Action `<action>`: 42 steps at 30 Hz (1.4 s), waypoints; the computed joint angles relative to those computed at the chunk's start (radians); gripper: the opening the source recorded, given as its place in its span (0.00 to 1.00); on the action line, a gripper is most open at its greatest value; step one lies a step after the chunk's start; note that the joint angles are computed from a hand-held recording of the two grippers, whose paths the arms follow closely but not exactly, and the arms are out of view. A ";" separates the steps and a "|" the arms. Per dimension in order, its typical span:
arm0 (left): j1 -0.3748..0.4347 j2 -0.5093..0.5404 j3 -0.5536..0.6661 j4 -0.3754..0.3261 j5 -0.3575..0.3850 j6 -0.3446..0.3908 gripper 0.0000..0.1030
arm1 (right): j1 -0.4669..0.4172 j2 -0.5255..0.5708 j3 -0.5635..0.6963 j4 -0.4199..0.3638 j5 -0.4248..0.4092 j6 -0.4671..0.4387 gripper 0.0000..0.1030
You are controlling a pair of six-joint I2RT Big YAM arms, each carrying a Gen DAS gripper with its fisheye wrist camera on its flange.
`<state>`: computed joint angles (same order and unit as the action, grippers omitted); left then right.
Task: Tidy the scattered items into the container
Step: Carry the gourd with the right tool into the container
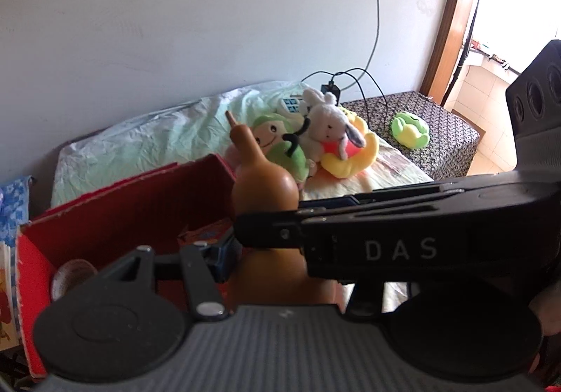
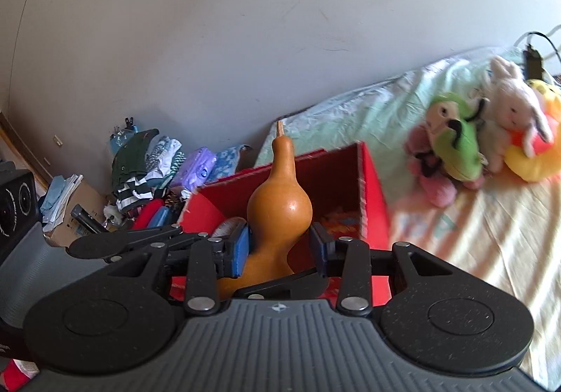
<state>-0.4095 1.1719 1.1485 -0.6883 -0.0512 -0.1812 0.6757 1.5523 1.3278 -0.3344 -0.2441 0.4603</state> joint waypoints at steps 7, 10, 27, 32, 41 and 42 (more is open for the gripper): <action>0.149 0.029 0.016 -0.015 0.082 0.070 0.49 | 0.037 0.142 0.168 -0.054 -0.006 -0.004 0.39; 0.199 0.047 0.014 -0.020 0.129 0.080 0.49 | 0.048 0.189 0.225 -0.096 -0.009 0.000 0.39; 0.309 0.250 0.048 -0.060 0.227 0.058 0.49 | 0.042 0.486 0.598 -0.483 -0.091 -0.083 0.39; 0.321 0.327 0.104 -0.140 0.243 0.052 0.49 | 0.033 0.578 0.725 -0.622 -0.136 -0.107 0.39; 0.345 0.392 0.163 -0.254 0.301 0.006 0.49 | 0.020 0.672 0.869 -0.799 -0.211 -0.091 0.39; 0.348 0.397 0.167 -0.263 0.308 -0.001 0.49 | 0.018 0.684 0.887 -0.819 -0.221 -0.088 0.39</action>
